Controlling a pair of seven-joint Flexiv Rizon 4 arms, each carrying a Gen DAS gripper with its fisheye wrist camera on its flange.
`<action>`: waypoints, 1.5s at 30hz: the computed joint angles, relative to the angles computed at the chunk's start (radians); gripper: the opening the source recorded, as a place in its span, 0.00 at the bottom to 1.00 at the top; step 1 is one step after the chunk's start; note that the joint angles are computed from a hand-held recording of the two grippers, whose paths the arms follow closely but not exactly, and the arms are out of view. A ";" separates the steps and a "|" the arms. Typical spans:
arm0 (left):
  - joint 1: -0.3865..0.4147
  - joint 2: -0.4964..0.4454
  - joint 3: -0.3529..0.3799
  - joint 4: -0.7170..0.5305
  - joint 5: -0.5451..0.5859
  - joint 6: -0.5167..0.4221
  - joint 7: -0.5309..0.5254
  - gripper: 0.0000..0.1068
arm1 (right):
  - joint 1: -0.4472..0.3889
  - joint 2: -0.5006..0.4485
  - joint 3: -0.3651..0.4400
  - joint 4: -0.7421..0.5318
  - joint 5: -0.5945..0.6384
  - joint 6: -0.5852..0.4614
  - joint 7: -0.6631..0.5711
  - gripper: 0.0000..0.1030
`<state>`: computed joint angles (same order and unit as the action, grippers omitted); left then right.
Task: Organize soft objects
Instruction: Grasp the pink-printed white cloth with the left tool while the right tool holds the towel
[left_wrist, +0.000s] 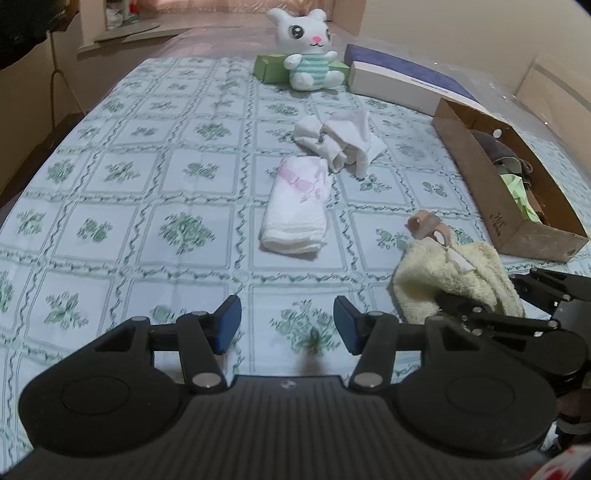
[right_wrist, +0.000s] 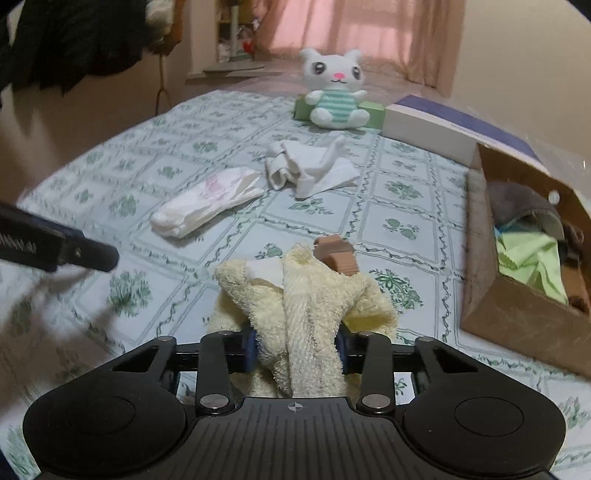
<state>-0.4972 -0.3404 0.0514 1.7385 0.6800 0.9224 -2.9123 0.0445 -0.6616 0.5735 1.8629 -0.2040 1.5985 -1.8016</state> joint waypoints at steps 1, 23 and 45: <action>0.003 -0.006 0.000 -0.007 0.005 0.005 0.010 0.49 | -0.009 0.001 0.010 -0.007 0.010 -0.007 0.010 0.36; 0.059 -0.201 0.089 -0.159 -0.123 0.138 0.308 0.54 | -0.012 -0.061 -0.002 -0.159 0.123 -0.083 0.059 0.36; -0.019 -0.171 0.135 -0.120 -0.137 0.114 0.238 0.35 | -0.071 -0.050 0.070 -0.131 0.183 -0.089 -0.039 0.36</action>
<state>-0.5165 -0.5111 0.1865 1.6184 0.5432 1.0360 -2.6742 -0.0266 -0.7116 0.6439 1.7323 -0.0214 1.5095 -1.8409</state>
